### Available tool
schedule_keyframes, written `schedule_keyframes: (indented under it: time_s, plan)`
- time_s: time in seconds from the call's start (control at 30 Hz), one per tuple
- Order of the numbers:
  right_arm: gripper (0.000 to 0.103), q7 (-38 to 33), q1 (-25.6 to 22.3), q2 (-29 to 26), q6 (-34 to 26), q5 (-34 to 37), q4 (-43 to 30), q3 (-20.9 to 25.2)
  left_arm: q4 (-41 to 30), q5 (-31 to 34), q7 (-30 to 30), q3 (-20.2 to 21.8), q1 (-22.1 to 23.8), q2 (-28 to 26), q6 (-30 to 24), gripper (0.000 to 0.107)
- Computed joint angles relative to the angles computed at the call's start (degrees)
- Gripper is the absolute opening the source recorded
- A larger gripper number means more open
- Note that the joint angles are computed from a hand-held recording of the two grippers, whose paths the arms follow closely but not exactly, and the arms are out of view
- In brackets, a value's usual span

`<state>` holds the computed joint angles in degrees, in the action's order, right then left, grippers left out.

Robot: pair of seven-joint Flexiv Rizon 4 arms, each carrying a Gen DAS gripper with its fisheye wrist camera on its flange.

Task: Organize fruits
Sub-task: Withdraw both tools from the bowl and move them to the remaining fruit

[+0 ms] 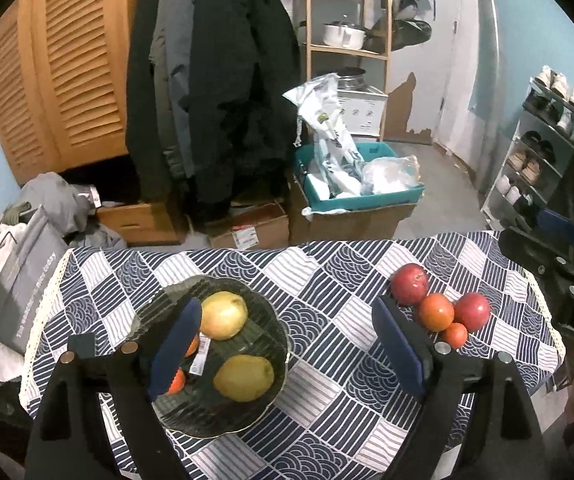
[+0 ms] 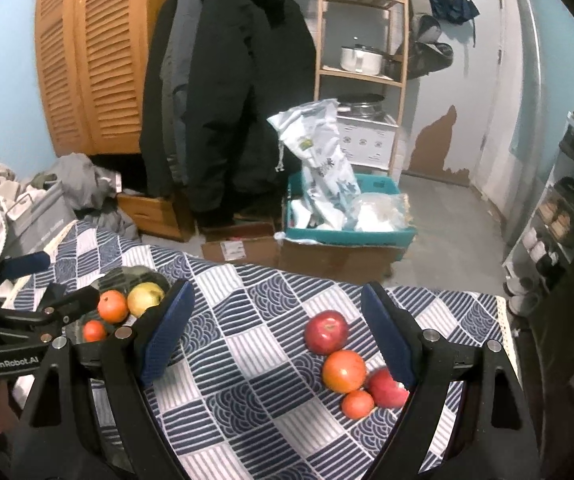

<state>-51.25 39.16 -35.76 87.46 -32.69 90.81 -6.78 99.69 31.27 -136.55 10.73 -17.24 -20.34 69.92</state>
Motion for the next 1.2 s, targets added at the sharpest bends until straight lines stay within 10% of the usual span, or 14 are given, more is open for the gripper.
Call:
schedule_keyframes:
  time_s: [1.2]
  plan:
    - [0.086, 0.68, -9.59, 0.35, -3.17, 3.72, 4.04, 1.35, -14.15, -12.69, 14.04, -2.95, -4.15, -12.79, -5.59, 0.088]
